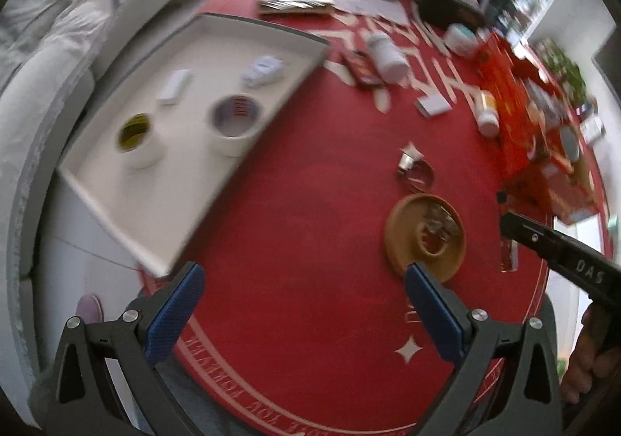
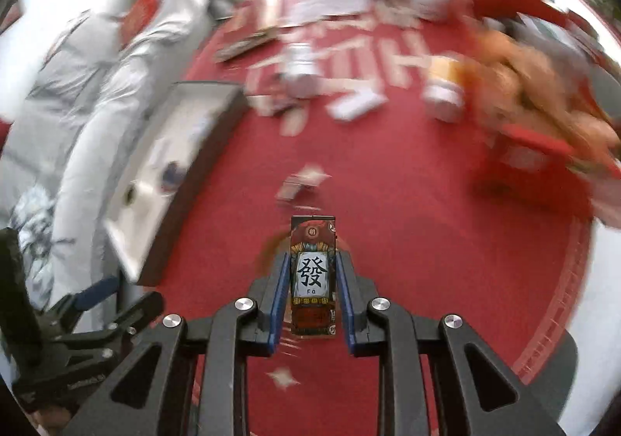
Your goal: Organize rigid objects
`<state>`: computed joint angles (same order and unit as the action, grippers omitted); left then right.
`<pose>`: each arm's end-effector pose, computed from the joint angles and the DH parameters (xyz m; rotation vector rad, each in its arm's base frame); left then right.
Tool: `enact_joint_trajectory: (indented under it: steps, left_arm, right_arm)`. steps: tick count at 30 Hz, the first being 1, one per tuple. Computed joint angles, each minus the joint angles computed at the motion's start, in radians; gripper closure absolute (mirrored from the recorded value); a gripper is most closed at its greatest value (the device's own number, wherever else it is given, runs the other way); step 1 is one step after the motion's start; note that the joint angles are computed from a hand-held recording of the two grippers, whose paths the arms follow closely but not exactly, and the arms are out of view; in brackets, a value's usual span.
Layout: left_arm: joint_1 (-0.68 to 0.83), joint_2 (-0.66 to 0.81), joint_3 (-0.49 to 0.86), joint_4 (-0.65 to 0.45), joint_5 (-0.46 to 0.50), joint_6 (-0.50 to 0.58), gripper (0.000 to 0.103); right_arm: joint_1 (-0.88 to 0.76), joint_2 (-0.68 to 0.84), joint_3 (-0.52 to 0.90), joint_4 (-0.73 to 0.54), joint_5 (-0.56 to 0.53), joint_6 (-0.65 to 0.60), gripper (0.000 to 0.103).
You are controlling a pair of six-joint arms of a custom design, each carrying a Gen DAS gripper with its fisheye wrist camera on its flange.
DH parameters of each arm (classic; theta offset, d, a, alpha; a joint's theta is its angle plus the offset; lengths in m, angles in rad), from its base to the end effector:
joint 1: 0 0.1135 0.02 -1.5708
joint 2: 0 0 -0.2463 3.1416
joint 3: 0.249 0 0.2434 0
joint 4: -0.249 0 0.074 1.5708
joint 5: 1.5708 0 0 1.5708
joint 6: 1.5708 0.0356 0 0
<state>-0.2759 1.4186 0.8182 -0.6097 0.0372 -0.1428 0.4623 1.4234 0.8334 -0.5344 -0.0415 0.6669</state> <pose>0.2400 -0.0693 0.1706 0.1952 2.7854 -0.1566 0.2325 0.1175 0.1769 0.2690 2.7478 0.3837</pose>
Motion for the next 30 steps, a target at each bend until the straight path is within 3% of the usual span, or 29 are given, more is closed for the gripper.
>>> enact_joint_trajectory:
  steps: [5, 7, 12, 17, 19, 21, 30]
  left_arm:
    - [-0.169, 0.124, 0.045, 0.067, -0.083, -0.038, 0.000]
    - [-0.208, 0.160, 0.054, 0.060, -0.141, -0.056, 0.000]
    - [-0.144, 0.121, -0.002, 0.060, -0.125, -0.062, 0.000]
    - [-0.054, 0.098, -0.027, 0.044, -0.118, -0.039, 0.000]
    - [-0.035, 0.098, -0.026, 0.039, -0.116, -0.035, 0.000]
    - [-0.031, 0.094, -0.019, 0.039, -0.111, -0.035, 0.000]
    - [-0.241, 0.250, 0.135, 0.096, -0.139, -0.073, 0.000]
  right_arm:
    - [-0.082, 0.043, -0.050, -0.019, 0.032, -0.028, 0.077]
    - [-0.092, 0.036, -0.057, -0.041, 0.075, -0.034, 0.056]
    - [-0.041, -0.008, -0.060, 0.043, 0.004, -0.134, 0.056]
    - [0.049, 0.194, 0.067, 0.109, -0.026, -0.230, 0.056]
    - [0.082, 0.302, 0.145, 0.064, 0.003, -0.253, 0.084]
    - [0.085, 0.267, 0.137, 0.053, 0.012, -0.242, 0.095]
    - [-0.159, -0.108, -0.136, 0.040, -0.066, -0.120, 0.095]
